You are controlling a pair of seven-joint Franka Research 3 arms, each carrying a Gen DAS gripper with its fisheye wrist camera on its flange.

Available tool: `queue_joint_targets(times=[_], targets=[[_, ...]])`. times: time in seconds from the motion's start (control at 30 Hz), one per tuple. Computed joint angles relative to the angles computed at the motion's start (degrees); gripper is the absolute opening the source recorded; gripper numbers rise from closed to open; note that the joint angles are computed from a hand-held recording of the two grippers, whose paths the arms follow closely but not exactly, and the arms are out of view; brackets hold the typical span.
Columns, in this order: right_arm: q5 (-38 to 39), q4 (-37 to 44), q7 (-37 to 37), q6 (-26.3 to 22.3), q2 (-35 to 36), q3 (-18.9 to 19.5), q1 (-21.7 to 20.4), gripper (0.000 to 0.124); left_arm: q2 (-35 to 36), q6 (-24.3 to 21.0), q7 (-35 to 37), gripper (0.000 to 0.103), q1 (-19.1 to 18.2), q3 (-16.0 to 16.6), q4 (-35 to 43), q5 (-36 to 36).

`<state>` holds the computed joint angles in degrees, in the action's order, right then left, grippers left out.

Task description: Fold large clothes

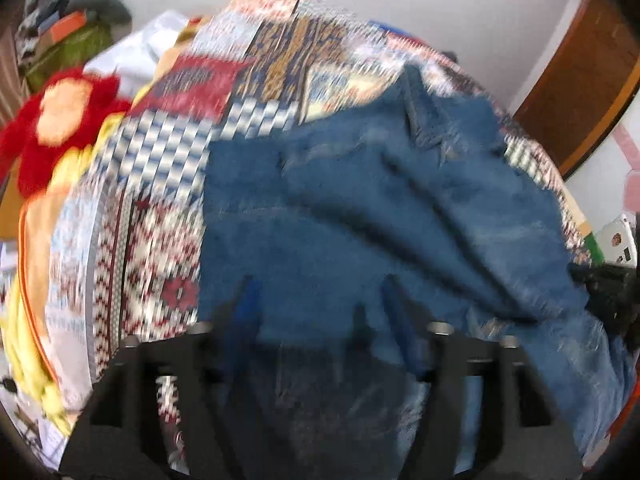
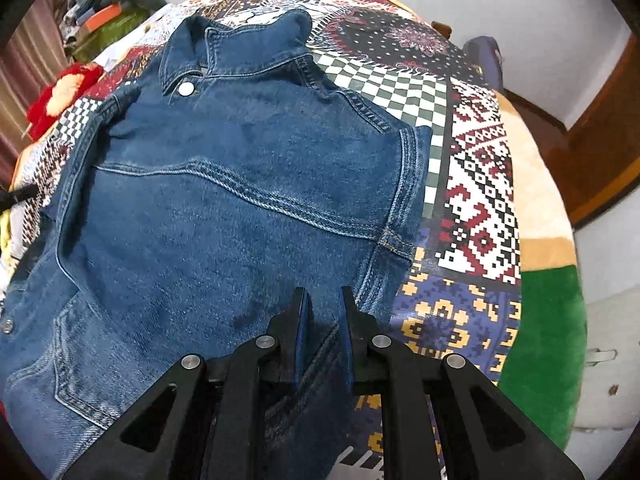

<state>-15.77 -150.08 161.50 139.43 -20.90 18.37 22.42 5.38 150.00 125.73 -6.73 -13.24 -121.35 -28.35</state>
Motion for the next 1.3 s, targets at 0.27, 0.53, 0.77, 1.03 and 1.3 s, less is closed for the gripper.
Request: queue_joint_targets(times=[0.27, 0.53, 0.77, 1.03, 1.3], targets=[[0.8, -1.8, 1.8, 0.1, -2.0, 0.6, 0.2, 0.011, 13.6, -7.4, -9.2, 0.068, -2.2, -3.0, 18.3, 2.9], [7.8, -9.9, 2.3, 9.8, -7.9, -1.0, 0.5, 0.013, 22.9, -3.9, -24.1, 0.019, -7.6, -0.7, 26.1, 23.8], [11.3, -11.1, 0.0, 12.3, -8.5, 0.3, -0.8, 0.013, 12.4, 2.8, -15.1, 0.016, 4.5, -8.2, 13.7, 12.2], [12.6, -10.6, 0.3, 11.2, -8.3, 1.1, -1.7, 0.013, 4.8, -8.9, 1.2, 0.016, 12.0, -5.9, 5.3, -10.5], [12.3, -8.3, 2.0, 7.5, -7.2, 0.9, -1.7, 0.013, 6.9, -10.2, -2.4, 0.047, 7.0, -0.8, 3.4, -7.4]])
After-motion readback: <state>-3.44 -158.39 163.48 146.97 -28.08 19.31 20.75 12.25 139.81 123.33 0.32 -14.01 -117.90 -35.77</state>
